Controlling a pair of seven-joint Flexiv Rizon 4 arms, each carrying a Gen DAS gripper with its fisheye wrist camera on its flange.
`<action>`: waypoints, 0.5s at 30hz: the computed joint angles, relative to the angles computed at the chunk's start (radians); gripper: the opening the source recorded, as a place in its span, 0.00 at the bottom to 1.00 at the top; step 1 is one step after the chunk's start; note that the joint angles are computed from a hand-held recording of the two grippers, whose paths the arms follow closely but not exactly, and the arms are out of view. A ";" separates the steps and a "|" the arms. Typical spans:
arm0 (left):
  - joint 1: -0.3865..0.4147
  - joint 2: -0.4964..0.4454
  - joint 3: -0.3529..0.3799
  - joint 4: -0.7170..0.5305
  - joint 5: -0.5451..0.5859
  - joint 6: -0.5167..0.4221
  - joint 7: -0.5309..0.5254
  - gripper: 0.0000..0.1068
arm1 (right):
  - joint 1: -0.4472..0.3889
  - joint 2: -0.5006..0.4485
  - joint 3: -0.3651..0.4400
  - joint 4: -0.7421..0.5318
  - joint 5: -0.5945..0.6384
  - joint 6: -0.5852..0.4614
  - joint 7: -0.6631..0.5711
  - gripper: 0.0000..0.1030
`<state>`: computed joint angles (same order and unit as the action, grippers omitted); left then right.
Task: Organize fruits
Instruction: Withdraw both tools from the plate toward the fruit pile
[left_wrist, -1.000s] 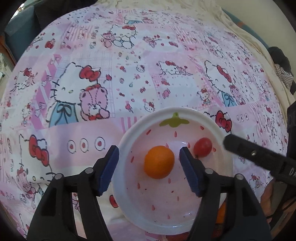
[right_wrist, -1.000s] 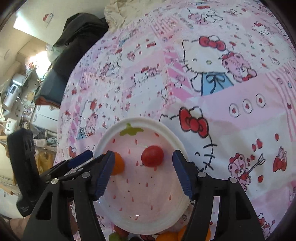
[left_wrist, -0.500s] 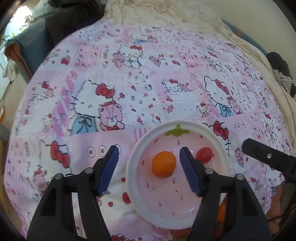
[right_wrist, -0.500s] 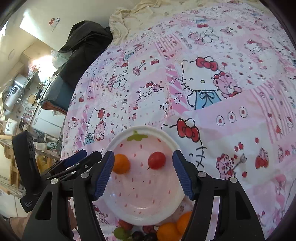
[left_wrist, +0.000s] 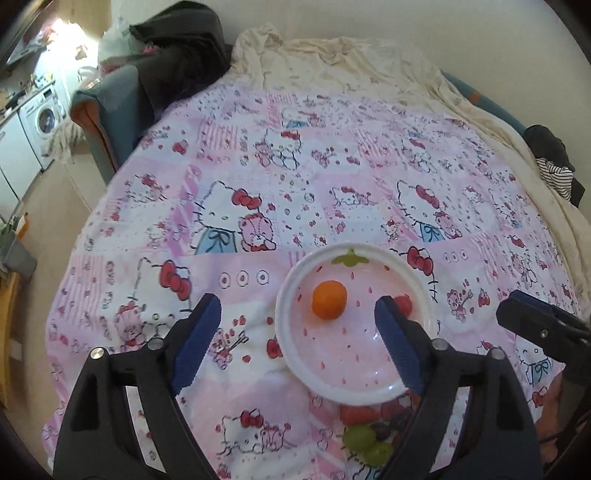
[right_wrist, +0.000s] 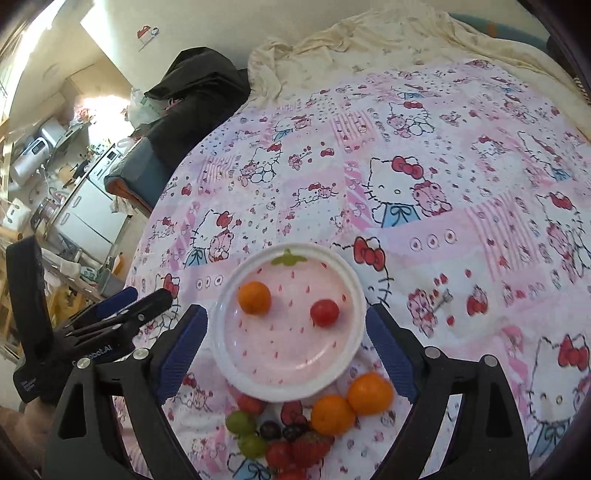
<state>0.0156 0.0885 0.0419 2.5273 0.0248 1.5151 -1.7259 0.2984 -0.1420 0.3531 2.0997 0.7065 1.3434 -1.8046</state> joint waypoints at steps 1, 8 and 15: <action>0.009 0.026 -0.002 0.009 0.027 -0.004 -0.021 0.78 | -0.002 0.019 0.005 0.016 0.006 0.005 -0.005 0.87; 0.039 0.151 -0.021 0.050 0.096 -0.044 -0.050 0.78 | 0.039 0.129 -0.018 0.116 0.037 0.044 0.017 0.87; 0.016 0.216 -0.023 0.120 0.063 -0.032 -0.027 0.78 | 0.121 0.199 -0.052 0.231 -0.041 0.138 0.137 0.87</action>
